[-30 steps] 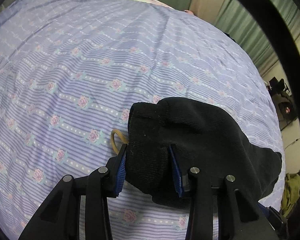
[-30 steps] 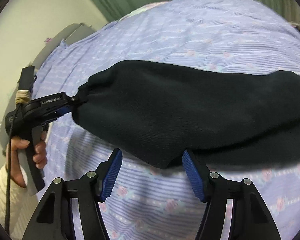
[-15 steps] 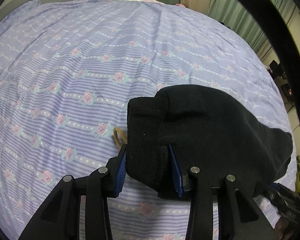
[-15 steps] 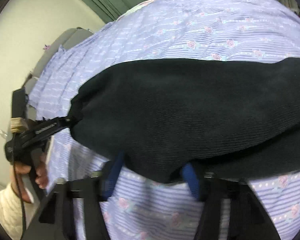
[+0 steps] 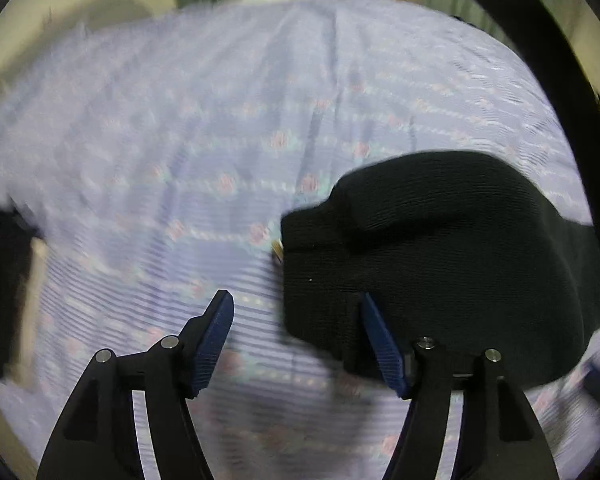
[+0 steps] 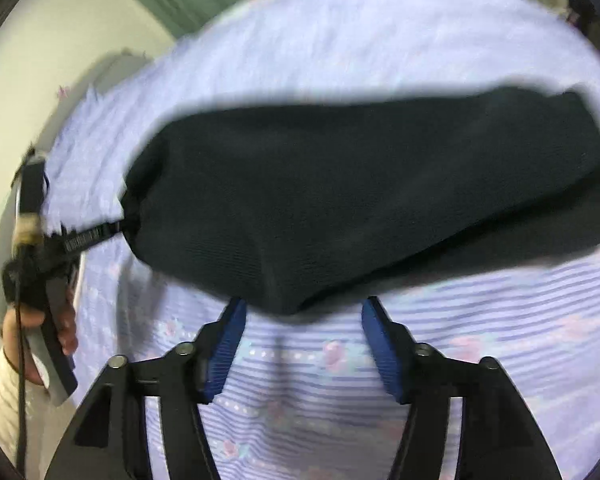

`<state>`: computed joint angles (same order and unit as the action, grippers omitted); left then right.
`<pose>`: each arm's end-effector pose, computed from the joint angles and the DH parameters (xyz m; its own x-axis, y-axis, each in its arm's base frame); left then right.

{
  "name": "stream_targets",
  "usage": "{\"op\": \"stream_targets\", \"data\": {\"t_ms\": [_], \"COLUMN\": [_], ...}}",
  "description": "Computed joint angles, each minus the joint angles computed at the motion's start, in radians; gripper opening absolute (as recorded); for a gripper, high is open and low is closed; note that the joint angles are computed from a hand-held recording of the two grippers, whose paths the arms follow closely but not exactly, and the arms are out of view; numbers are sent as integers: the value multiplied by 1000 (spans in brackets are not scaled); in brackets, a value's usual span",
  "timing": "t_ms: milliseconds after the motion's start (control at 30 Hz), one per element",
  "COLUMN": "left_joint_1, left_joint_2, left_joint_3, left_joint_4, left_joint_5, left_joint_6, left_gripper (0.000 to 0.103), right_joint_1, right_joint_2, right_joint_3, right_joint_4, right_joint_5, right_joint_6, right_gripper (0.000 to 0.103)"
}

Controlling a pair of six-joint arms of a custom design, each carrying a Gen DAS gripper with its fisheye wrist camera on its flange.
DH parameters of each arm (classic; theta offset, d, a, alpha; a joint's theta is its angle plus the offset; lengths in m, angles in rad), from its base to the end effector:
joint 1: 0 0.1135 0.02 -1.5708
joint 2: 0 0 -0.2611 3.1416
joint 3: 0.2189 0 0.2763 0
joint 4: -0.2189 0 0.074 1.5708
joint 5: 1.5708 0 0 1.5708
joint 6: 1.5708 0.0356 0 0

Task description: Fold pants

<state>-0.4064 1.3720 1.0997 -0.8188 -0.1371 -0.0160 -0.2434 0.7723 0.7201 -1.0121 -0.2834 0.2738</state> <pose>0.2727 -0.1121 0.2578 -0.8201 0.3357 -0.4634 0.3206 0.9404 0.1138 0.1557 -0.0284 0.2469 -0.7901 0.4637 -0.4009 0.3255 0.8716 0.3666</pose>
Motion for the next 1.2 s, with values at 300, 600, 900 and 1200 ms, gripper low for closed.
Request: {"op": "stream_targets", "data": {"t_ms": [300, 600, 900, 1200], "left_joint_1": [-466, -670, -615, -607], "left_joint_2": [-333, -177, -113, -46], "left_joint_3": [-144, -131, -95, -71], "left_joint_4": [4, 43, 54, 54], "left_joint_5": [-89, -100, -89, -103], "left_joint_6": [-38, -242, -271, -306], "left_gripper": [75, 74, 74, 74], "right_joint_1": [-699, -791, -944, -954], "right_joint_2": [95, 455, 304, 355], "right_joint_3": [120, 145, 115, 63], "right_joint_4": [77, 270, 173, 197], "right_joint_5": [-71, -148, -215, -140], "right_joint_6": [-344, -258, -419, -471], "right_gripper": [69, 67, 14, 34]}}
